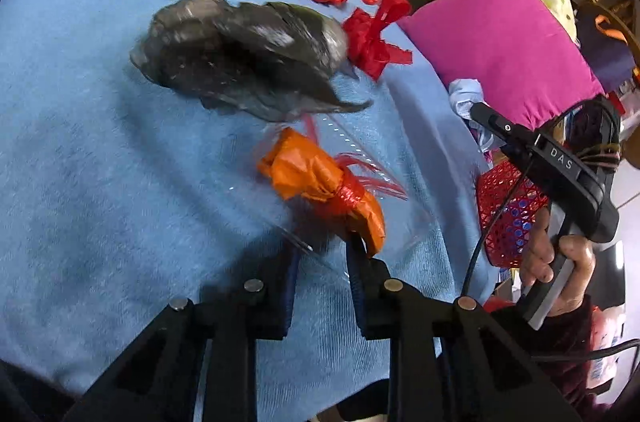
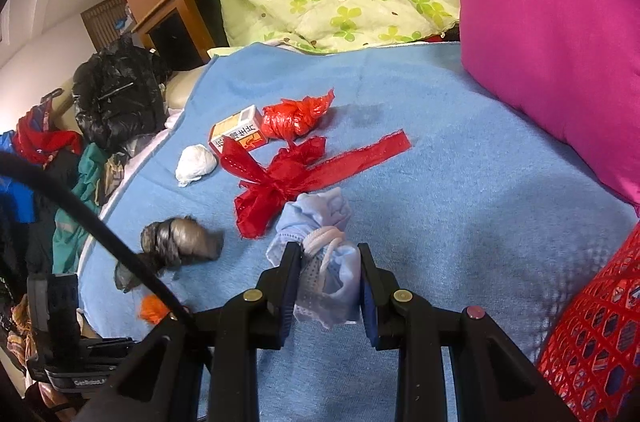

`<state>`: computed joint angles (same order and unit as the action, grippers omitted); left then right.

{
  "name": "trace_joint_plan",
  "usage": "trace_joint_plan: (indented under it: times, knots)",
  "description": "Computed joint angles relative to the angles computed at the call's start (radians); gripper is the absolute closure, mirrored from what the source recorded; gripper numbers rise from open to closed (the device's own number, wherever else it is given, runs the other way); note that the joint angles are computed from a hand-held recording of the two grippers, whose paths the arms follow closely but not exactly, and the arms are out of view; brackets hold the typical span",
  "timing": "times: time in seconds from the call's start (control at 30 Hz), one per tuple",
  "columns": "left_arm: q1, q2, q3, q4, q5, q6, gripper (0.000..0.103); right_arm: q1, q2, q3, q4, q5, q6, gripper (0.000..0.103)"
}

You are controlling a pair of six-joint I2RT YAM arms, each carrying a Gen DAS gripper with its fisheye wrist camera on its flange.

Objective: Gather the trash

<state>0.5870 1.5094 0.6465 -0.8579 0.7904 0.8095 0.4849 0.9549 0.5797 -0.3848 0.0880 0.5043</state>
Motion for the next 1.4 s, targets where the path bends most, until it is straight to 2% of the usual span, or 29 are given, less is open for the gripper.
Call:
trace_joint_plan:
  times: [0.17, 0.27, 0.33, 0.4, 0.57, 0.6, 0.63, 0.67, 0.73, 0.8, 0.9, 1.0, 1.07, 1.13, 1.23, 1.4]
  knots:
    - [0.067, 0.089, 0.07, -0.087, 0.002, 0.025, 0.075, 0.004, -0.022, 0.001, 0.001, 0.005, 0.001, 0.074]
    - [0.079, 0.09, 0.089, -0.088, 0.006, 0.003, 0.068, -0.006, -0.036, -0.002, -0.002, -0.002, 0.001, 0.074]
    - [0.042, 0.078, 0.11, -0.054, 0.007, -0.062, 0.066, -0.012, -0.049, -0.007, -0.006, -0.004, -0.002, 0.074]
    - [-0.025, 0.073, 0.157, 0.001, 0.016, -0.17, 0.065, -0.018, -0.056, -0.008, -0.009, -0.008, 0.0, 0.074]
    - [-0.135, 0.116, 0.381, 0.078, 0.043, -0.377, 0.064, -0.027, -0.061, -0.01, -0.001, -0.002, 0.01, 0.074]
    - [-0.136, 0.112, 0.404, 0.079, 0.049, -0.393, 0.061, -0.033, -0.063, -0.011, 0.003, -0.008, 0.011, 0.074]
    - [-0.125, 0.1, 0.435, 0.07, 0.059, -0.388, 0.056, -0.04, -0.065, -0.012, 0.006, -0.017, 0.01, 0.074]
    - [-0.111, 0.088, 0.444, 0.066, 0.052, -0.365, 0.045, -0.046, -0.064, -0.013, 0.008, -0.025, 0.008, 0.074]
    - [-0.084, 0.057, 0.424, 0.108, 0.009, -0.326, 0.033, -0.05, -0.06, -0.012, 0.009, -0.033, 0.001, 0.074]
    - [-0.061, 0.074, 0.424, 0.128, -0.032, -0.304, 0.033, -0.049, -0.054, -0.009, 0.008, -0.036, 0.0, 0.074]
    - [-0.012, 0.152, 0.471, 0.095, -0.061, -0.317, 0.033, -0.037, -0.055, -0.006, 0.011, -0.032, 0.001, 0.074]
    - [0.003, 0.137, 0.419, 0.076, -0.073, -0.273, 0.033, -0.03, -0.066, -0.009, 0.014, -0.025, -0.002, 0.074]
    - [0.002, 0.093, 0.353, 0.034, -0.071, -0.181, 0.033, -0.043, -0.069, -0.012, 0.014, -0.033, -0.003, 0.074]
    - [-0.007, 0.055, 0.304, 0.006, -0.085, -0.134, 0.033, -0.056, -0.071, -0.016, 0.011, -0.041, 0.001, 0.074]
    - [-0.013, -0.008, 0.244, -0.058, -0.065, -0.115, 0.033, -0.067, -0.076, -0.018, 0.011, -0.051, -0.003, 0.074]
    - [-0.088, -0.194, 0.17, -0.117, -0.069, -0.153, 0.03, -0.066, -0.086, -0.022, 0.006, -0.047, -0.006, 0.074]
